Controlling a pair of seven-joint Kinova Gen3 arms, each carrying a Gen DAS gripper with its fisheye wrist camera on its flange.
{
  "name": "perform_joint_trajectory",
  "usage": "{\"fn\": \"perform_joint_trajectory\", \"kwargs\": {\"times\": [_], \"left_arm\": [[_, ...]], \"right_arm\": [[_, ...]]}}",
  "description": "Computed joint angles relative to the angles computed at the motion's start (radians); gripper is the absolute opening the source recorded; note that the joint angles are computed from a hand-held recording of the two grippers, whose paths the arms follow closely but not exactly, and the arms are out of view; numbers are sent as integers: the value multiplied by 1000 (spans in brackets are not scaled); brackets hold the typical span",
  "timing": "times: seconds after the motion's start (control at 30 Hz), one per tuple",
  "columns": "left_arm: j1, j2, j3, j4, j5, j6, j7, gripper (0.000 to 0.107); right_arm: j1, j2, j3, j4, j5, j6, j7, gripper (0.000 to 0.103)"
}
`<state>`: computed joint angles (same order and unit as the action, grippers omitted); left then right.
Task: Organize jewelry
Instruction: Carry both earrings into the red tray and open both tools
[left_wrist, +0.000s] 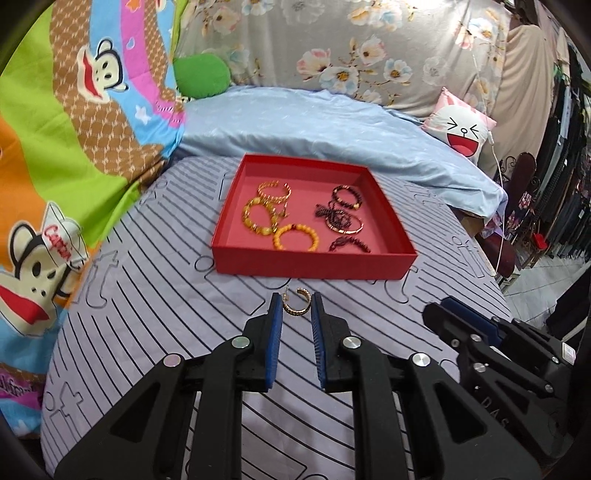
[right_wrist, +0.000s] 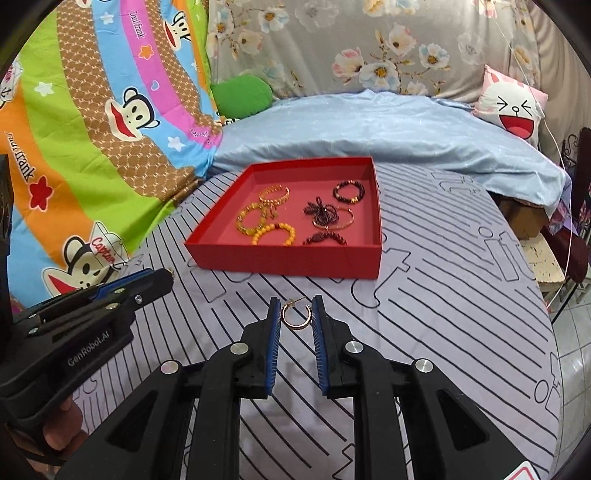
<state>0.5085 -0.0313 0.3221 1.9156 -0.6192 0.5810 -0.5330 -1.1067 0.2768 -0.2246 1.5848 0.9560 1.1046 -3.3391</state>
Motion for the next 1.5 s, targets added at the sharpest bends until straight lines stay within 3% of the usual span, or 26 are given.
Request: {"fn": "perform_joint_trajectory", "kwargs": {"times": [0.17,0.5,0.83,1.07,1.5], "left_arm": [[17,2,15,-52,-22,52,-10,15],[35,38,-11,-145,-39,66,-50,15],[43,108,-76,-257,-70,36,-101,15],[43,195,-141,-352,-1,7,-200,16],[69,394,-258,-519,140,37,-359,15]], "right_arm": [[-5,-7,4,-24,26,29,12,16],[24,-17,13,-68,80,57,58,16],[99,12,52,-138,83,-17,148,16],[145,69,109,-224,44,-90,233,16],[230,193,206,-331,-149,-195,415,16]]}}
